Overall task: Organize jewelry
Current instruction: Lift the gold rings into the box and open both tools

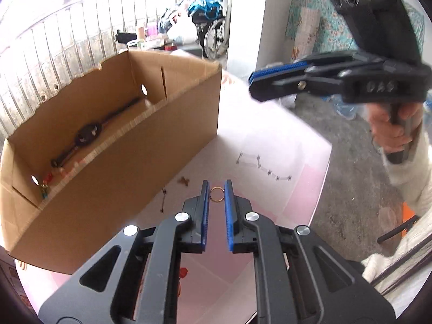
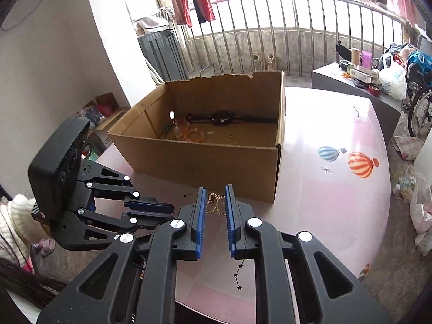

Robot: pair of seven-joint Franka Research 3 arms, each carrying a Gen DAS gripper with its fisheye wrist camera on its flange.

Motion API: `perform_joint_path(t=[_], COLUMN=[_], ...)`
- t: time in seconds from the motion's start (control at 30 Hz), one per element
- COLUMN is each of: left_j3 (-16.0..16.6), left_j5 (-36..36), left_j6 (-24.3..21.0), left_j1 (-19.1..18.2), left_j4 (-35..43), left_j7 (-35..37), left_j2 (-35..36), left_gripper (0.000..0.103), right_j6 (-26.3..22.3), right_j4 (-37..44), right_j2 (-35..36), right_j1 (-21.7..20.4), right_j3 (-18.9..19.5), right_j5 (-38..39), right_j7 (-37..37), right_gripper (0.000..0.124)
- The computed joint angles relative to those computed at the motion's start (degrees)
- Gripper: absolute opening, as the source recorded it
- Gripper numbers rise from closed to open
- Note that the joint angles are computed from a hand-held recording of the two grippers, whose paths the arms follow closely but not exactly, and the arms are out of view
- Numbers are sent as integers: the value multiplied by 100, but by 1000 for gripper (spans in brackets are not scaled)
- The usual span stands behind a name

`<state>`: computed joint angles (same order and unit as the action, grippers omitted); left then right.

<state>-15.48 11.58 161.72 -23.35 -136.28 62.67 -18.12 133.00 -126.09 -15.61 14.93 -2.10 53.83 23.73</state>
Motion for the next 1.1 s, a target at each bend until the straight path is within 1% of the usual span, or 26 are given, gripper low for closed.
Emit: perform_joint_path(t=[0.07, 0.1, 0.13, 0.17, 0.2, 0.23, 0.27, 0.3, 0.33, 0.37, 0.4, 0.43, 0.47, 0.53, 0.6, 0.7, 0.77, 0.8, 0.83, 0.9, 0.97, 1.0, 1.07, 1.1], left_j3=[164, 259, 281, 481, 693, 759, 878, 918, 921, 917, 894, 869, 833, 752, 634, 481, 432, 412, 406, 393, 390, 398, 398, 403], left_j5=[-124, -174, -162, -440, -867, -1063, -1458, -1641, -1629, -1746, -1755, -1820, -1879, -1572, -1535, -1508, -1432, -1436, -1452, -1627, -1710, -1670, -1632, -1493], left_j6=[41, -66, -201, -406, -730, -1031, -1507, -1961, -2306, -2750, -3100, -3415, -3639, -4045, -4293, -4443, -4516, -4508, -4504, -4466, -4321, -4246, -4069, -3954], left_j1=[18, 48, 162, 102, 20, 129, 170, 294, 441, 564, 678, 800, 914, 1034, 1183, 1329, 1371, 1394, 1426, 1512, 1576, 1583, 1592, 1561], left_j4=[158, 333, 565, 850, 1196, 1537, 1964, 2377, 2638, 2992, 3287, 3488, 3628, 3917, 4045, 4121, 4295, 4289, 4290, 4261, 4072, 3985, 3744, 3588], left_j7=[66, 165, 156, 406, 757, 830, 1125, 1169, 1066, 1124, 1081, 1103, 1131, 970, 976, 923, 891, 873, 854, 785, 773, 753, 764, 720], left_j2=[-104, -65, 41, 228, 474, 729, 1052, 1397, 1646, 1953, 2223, 2394, 2543, 2773, 2874, 2976, 3136, 3140, 3150, 3155, 3031, 2958, 2708, 2531], left_gripper=[10, 10, 10, 10, 10, 10, 10, 10, 10, 10, 10, 10, 10, 10, 10, 10, 10, 11, 13, 20, 20, 20, 20, 20], right_j6=[126, 156, 112, 129, 114, -60, -240, -323, -407, -585, -775, -1099, -1423, -1965, -2616, -3172, -3243, -3428, -3598, -3764, -4092, -4177, -4095, -4227], right_j4=[318, 535, 777, 1010, 1252, 1596, 1975, 2327, 2671, 3052, 3425, 3874, 4311, 5066, 5897, 6610, 6712, 6886, 7066, 7199, 7575, 7686, 7653, 7792], right_j2=[197, 351, 518, 686, 873, 1134, 1424, 1698, 1975, 2273, 2570, 2902, 3219, 3772, 4341, 4817, 4906, 5036, 5172, 5286, 5530, 5608, 5614, 5694], right_j1=[47, 53, 61, 72, 77, 67, 59, 73, 103, 137, 175, 217, 255, 346, 393, 505, 642, 699, 750, 867, 909, 921, 958, 965], right_j3=[35, 74, 110, 162, 223, 284, 358, 444, 517, 571, 606, 623, 638, 644, 658, 665, 617, 605, 586, 550, 544, 540, 525, 540], right_j5=[92, 51, -30, -103, -231, -509, -858, -1279, -1678, -2064, -2399, -2735, -2996, -3421, -3665, -3950, -4195, -4308, -4400, -4594, -4629, -4637, -4722, -4734], right_j7=[-55, 36, 81, 112, 210, 437, 767, 1125, 1436, 1689, 1981, 2312, 2583, 3066, 3399, 3674, 3837, 3903, 4002, 4107, 4320, 4396, 4352, 4317], right_gripper=[14, 14, 14, 14, 14, 14, 14, 14, 14, 14, 14, 14, 14, 14, 14, 14, 15, 15, 15, 15, 15, 15, 16, 16])
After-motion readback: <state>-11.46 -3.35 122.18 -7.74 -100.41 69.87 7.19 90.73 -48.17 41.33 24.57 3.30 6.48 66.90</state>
